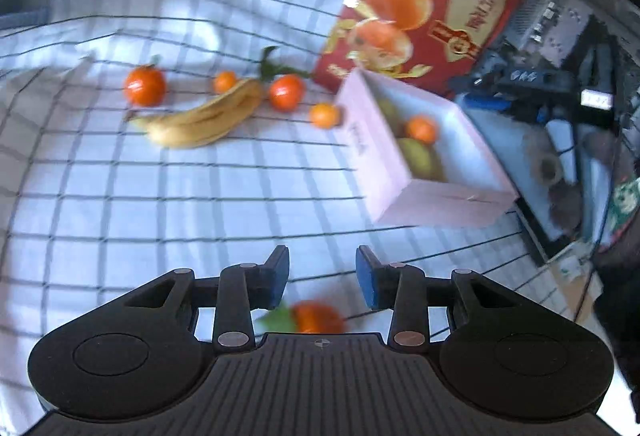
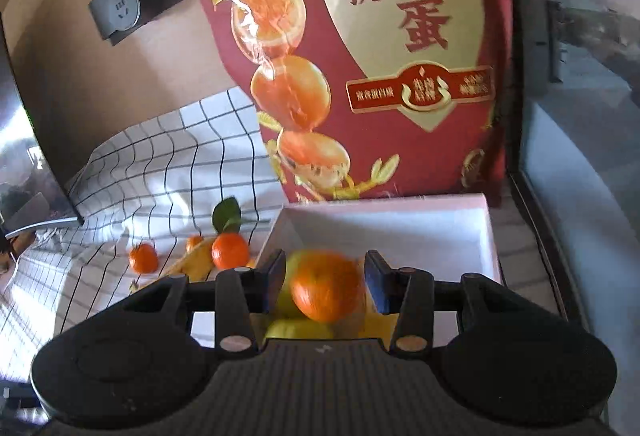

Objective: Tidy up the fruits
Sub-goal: 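Lower the tangerine into the pink box and open the right gripper, then move the left gripper to the remaining banana and close on it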

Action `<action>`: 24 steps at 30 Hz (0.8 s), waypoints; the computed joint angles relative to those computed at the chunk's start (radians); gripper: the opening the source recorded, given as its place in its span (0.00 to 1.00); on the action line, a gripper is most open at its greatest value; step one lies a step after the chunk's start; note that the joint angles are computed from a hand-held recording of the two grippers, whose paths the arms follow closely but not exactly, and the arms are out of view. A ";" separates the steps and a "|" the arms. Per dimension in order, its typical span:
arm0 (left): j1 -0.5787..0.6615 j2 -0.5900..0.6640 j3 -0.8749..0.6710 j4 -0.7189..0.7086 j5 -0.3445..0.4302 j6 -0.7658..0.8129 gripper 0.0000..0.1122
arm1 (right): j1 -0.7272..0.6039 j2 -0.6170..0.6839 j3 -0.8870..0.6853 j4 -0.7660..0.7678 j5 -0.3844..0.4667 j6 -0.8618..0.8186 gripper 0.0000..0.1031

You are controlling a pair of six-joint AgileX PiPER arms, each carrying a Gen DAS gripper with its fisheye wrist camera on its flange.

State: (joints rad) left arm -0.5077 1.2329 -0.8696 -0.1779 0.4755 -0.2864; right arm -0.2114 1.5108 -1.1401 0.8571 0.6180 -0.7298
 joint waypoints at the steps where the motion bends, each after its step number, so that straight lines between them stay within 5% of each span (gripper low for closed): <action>1: -0.003 -0.008 0.011 0.064 0.002 -0.061 0.36 | 0.008 0.004 -0.011 -0.004 -0.004 0.006 0.44; 9: 0.035 0.031 0.000 0.126 -0.011 -0.067 0.36 | 0.020 -0.089 0.057 -0.004 -0.009 -0.001 0.50; 19: -0.001 0.116 -0.096 0.018 0.087 0.159 0.36 | 0.368 -0.317 0.337 -0.486 -0.187 0.327 0.51; 24: -0.003 0.094 -0.083 0.032 0.095 0.157 0.37 | 0.431 -0.352 0.403 -0.389 -0.150 0.275 0.51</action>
State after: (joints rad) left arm -0.5103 1.3268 -0.9522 -0.1463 0.5707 -0.1291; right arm 0.2193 1.1590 -0.7374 0.4680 0.4681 -0.4548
